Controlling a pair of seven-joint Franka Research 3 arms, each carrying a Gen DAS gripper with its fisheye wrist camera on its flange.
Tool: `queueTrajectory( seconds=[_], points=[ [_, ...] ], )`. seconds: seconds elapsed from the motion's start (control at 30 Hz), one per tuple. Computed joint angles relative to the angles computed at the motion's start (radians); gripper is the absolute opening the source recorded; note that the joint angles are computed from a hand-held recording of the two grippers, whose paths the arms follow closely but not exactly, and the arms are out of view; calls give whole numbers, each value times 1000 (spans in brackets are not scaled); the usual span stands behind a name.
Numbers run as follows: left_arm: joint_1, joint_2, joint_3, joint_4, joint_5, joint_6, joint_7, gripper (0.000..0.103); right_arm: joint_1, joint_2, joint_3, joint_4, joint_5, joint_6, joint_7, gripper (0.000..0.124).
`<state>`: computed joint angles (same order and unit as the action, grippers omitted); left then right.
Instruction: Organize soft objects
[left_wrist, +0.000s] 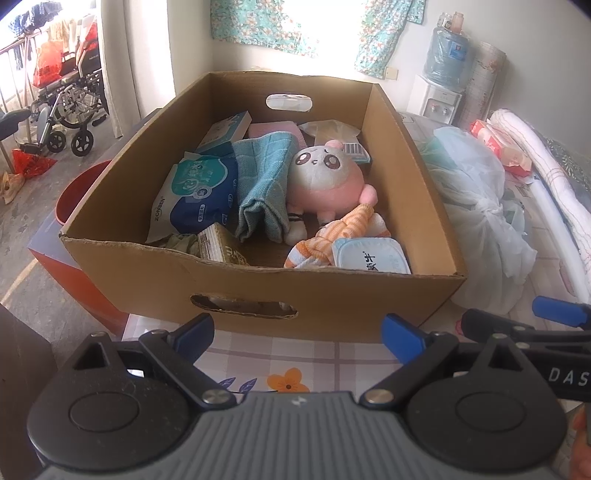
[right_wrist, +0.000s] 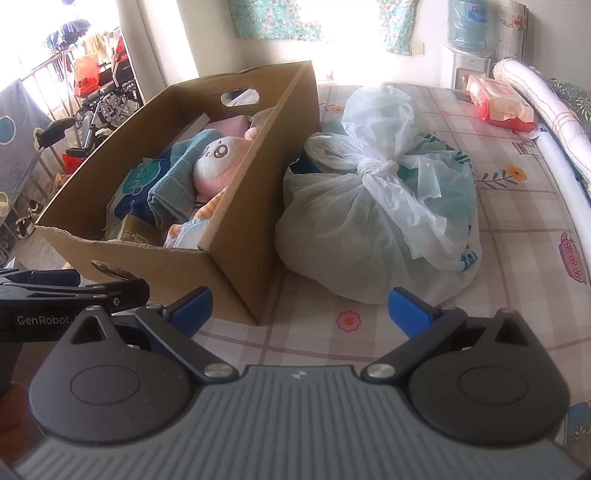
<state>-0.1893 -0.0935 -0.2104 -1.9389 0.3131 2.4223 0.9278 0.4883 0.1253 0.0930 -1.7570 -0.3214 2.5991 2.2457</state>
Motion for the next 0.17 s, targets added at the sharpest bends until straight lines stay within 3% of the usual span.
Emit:
queueTrajectory(
  seconds=[0.17],
  points=[
    [1,1,1,4,-3,-6,2,98,1,1,0,2,-1,-2,1,102]
  ],
)
